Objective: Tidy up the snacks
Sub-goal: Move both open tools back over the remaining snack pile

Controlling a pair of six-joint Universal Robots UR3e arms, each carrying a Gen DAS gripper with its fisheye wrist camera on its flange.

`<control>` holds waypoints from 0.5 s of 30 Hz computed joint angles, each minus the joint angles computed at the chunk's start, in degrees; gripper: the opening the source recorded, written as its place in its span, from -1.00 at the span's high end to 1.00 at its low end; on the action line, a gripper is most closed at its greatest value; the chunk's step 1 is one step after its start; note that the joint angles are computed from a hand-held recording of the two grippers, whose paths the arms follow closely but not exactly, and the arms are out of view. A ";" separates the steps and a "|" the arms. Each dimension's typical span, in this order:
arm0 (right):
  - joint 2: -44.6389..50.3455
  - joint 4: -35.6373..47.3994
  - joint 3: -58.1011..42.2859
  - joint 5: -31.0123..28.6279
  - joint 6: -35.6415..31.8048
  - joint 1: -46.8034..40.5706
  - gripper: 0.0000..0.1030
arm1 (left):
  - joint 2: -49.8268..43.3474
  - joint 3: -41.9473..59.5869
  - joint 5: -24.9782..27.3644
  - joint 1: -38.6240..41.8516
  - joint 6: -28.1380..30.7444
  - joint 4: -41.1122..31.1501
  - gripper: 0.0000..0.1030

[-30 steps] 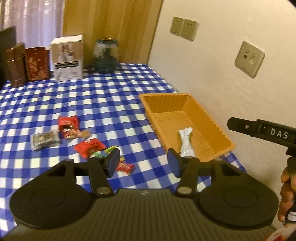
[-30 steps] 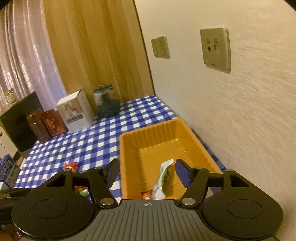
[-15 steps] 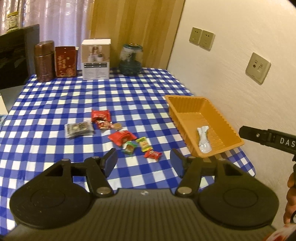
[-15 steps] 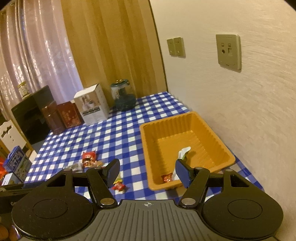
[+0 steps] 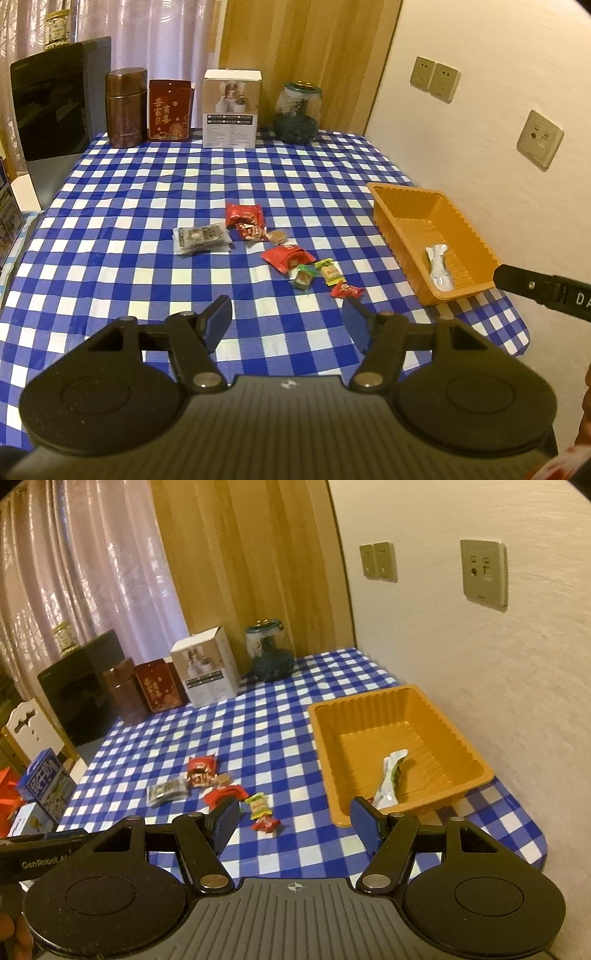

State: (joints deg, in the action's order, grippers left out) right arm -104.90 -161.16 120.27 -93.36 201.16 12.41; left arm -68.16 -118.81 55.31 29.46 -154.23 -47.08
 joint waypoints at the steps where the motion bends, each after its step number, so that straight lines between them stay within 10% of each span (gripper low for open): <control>1: 0.39 -0.15 -0.16 -0.23 0.02 0.41 -0.29 | -0.05 -0.05 0.04 0.17 -0.01 0.02 -0.22; 15: 5.80 -4.04 -1.15 -0.39 -0.60 2.81 -0.29 | -2.30 -0.06 0.69 0.91 0.47 1.53 -0.29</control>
